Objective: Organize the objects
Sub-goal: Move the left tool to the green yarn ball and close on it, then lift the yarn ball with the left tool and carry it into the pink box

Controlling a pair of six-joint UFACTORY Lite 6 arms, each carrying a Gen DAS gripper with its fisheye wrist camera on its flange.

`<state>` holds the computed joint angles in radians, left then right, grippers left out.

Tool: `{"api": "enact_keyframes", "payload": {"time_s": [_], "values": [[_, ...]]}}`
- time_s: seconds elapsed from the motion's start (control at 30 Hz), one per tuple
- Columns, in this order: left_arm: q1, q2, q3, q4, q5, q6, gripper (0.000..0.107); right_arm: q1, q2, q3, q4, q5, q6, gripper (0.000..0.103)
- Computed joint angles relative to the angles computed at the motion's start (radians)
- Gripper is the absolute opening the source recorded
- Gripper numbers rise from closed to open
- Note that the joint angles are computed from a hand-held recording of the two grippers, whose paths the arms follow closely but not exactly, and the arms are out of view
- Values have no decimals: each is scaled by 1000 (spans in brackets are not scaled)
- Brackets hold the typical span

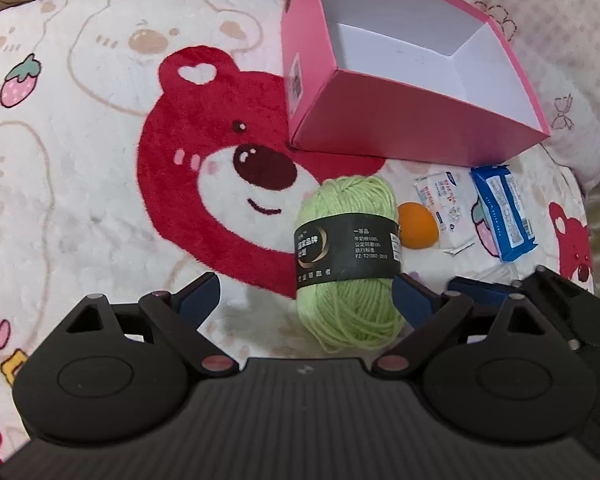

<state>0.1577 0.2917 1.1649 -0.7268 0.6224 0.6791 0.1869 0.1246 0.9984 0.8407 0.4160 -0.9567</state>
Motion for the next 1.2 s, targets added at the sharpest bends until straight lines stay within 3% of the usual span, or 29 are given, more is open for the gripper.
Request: {"api": "enact_keyframes", "payload": {"time_s": [0.07,0.2,0.37,0.5,0.57,0.67,0.87,1.07,1.2], "values": [[2,16,5,-49,14,42,90,18,16,-13,76,-48,-66,99],[6,55,21,-132,37,90,67,25,67,-12,222,-117,-193,93],[29,131,66,-204,94,85,59,24,129,12,282,-127,-237,88],[29,159,67,-220,119,72,60,29,161,9,361,-139,-282,89],[12,152,46,-221,87,68,66,27,171,5,386,-139,-292,90],[-19,128,18,-212,29,81,68,20,164,-18,453,-159,-338,81],[-35,97,-18,-257,19,145,50,6,140,-59,546,-166,-426,72],[-39,48,-70,-291,-7,150,47,16,106,-103,729,-187,-645,63],[-53,2,-113,-304,-37,153,46,23,84,-123,799,-191,-728,62]]}}
